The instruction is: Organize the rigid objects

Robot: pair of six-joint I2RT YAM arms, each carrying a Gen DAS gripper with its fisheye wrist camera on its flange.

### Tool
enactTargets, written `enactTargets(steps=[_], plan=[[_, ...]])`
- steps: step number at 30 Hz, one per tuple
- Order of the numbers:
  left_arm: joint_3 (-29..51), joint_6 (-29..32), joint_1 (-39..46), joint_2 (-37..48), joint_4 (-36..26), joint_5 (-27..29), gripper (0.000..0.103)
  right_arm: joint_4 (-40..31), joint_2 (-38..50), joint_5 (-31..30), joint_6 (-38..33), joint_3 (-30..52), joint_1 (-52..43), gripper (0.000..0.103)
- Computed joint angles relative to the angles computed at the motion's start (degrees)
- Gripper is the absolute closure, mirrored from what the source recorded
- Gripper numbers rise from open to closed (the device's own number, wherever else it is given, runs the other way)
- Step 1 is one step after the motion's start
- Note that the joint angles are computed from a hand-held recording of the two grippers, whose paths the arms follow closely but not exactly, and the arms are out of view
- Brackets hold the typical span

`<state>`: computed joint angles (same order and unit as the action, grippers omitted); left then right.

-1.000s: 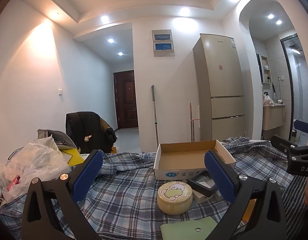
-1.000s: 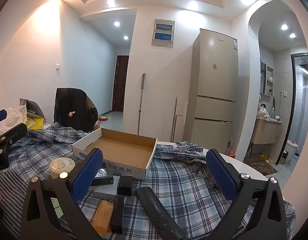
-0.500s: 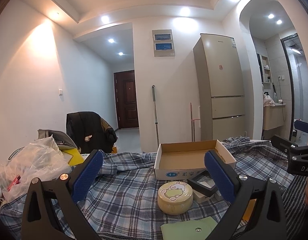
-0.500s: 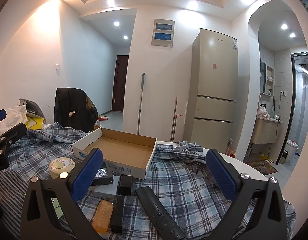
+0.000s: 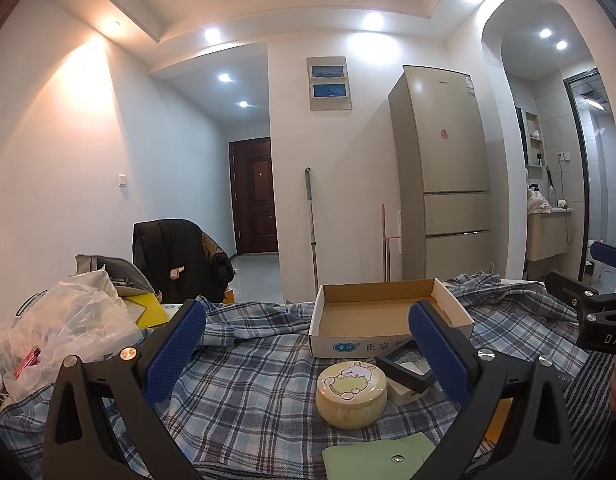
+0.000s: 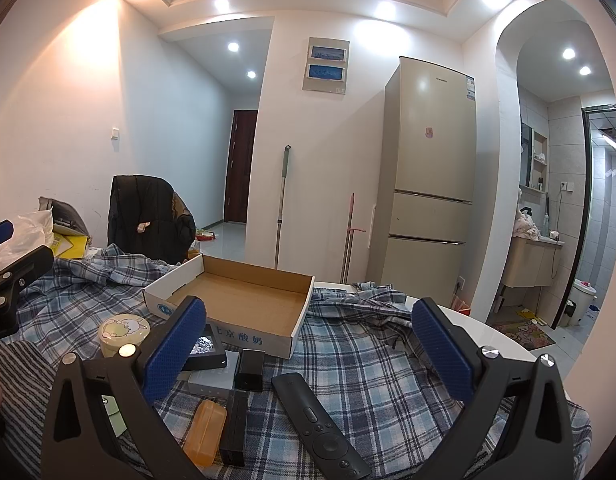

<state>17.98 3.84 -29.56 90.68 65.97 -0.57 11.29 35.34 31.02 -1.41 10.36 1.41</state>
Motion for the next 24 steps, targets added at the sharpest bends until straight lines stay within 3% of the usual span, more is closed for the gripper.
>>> enactTargets(steps=[12,15,17,19,24], plan=[[-0.6,1.3,-0.4,1.0,2.9,2.0,0.0,-0.9,-0.5,-0.3,0.4,0.0,-0.2,0.0],[-0.8,1.9,-1.2,0.8,3.3,0.6,0.0,-2.1,0.0,-4.5,0.6,0.9,-2.9,0.0],[0.3,2.5,-2.3,-2.2,-2.4,-2.1,0.0,-5.8,-0.3,-5.5,1.1,3.1,-3.7,0.0],[1.5,1.0,-2.2,-8.9,-12.7,-2.2,0.0,-11.7,-3.7,-8.1,1.6,5.6,-4.7,0.0],[0.8,1.3,-4.7,-23.5,-24.4,-6.9,0.0,-22.4,-8.9,-9.7,4.6,11.9,-4.3,0.0]])
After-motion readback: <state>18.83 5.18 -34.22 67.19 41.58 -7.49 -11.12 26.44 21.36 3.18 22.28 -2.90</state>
